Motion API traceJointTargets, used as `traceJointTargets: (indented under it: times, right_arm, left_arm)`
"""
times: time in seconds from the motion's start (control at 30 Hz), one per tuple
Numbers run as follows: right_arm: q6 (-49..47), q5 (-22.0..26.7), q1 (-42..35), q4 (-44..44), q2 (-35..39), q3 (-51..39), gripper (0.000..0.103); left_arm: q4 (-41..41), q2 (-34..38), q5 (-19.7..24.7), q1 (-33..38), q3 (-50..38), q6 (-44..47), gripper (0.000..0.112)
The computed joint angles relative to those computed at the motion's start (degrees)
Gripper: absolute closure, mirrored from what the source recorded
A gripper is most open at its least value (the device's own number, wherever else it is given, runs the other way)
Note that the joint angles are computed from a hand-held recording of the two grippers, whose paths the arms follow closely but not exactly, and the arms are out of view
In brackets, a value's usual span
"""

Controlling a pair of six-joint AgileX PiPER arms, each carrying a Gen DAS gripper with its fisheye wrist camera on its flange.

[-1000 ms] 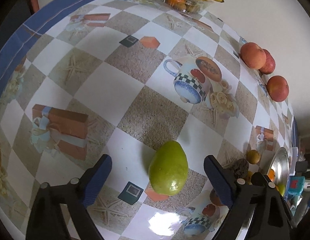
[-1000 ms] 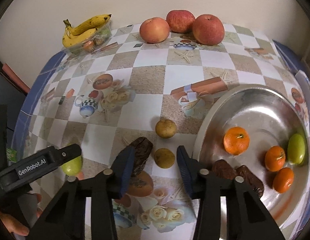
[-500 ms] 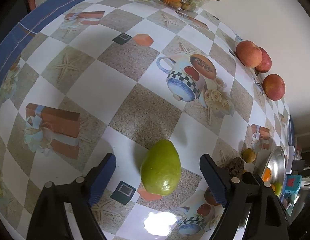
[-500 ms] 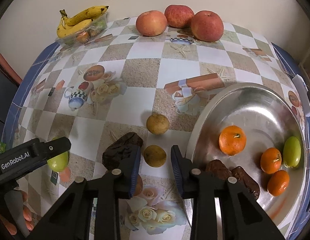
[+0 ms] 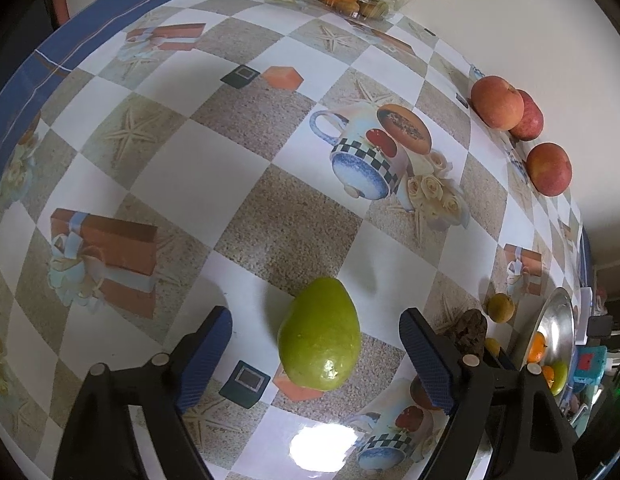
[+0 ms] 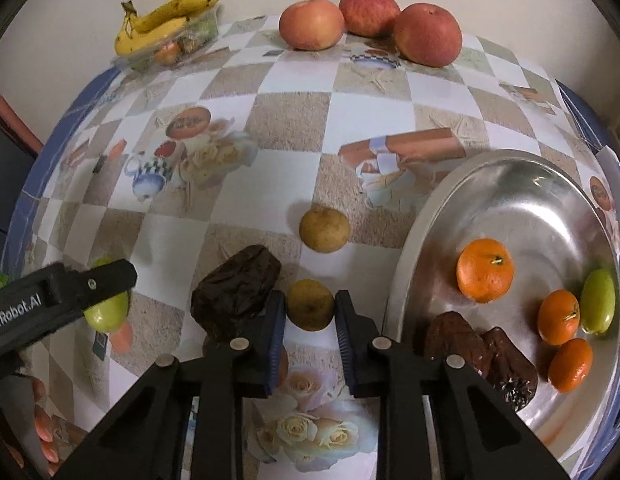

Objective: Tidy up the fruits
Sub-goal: 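Grasp the green pear with the left tool while the right tool grasps the small brown fruit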

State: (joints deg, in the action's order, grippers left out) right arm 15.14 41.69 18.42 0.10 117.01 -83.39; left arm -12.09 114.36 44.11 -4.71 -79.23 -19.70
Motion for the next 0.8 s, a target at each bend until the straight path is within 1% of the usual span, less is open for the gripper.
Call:
traceJointTargets:
  times: [0.17, 0.23, 0.33, 0.4, 0.47, 0.5, 0.57, 0.7, 0.8]
  right_arm:
    - [0.9, 0.0, 0.6, -1.8, 0.2, -0.1, 0.079]
    - [1.0, 0.1, 0.8, -2.2, 0.3, -0.2, 0.079]
    - [1.9, 0.5, 1.6, -3.9, 0.8, -0.7, 0.079]
    - [2.3, 0.7, 2.1, -5.2, 1.1, -0.9, 0.079]
    - [2.5, 0.8, 2.3, -5.8, 1.1, -0.9, 0.079]
    - [2.5, 0.7, 2.2, -5.6, 1.1, -0.9, 0.079]
    - [2.1, 0.7, 1.9, -5.0, 1.0, -0.9, 0.079]
    - [1.9, 0.6, 1.8, -4.7, 1.1, -0.9, 0.079]
    - [1.6, 0.6, 1.7, -4.0, 1.1, -1.0, 0.079]
  left_arm:
    - [0.3, 0.0, -0.2, -0.5, 0.0, -0.1, 0.026]
    - [1.2, 0.3, 0.4, -0.9, -0.5, -0.3, 0.029]
    - [0.9, 0.3, 1.0, -1.1, -0.7, 0.1, 0.036]
    - [0.0, 0.2, 1.0, -0.7, -0.6, 0.7, 0.048]
    - [0.7, 0.2, 1.1, -0.9, -0.7, 0.3, 0.056]
    - [0.9, 0.2, 1.1, -1.1, -0.7, 0.0, 0.063]
    - [0.8, 0.1, 1.0, -0.9, -0.6, -0.2, 0.07]
    - [-1.5, -0.7, 0.0, 0.3, 0.8, 0.9, 0.071]
    - [-0.7, -0.7, -0.1, 0.1, 0.8, 0.6, 0.071]
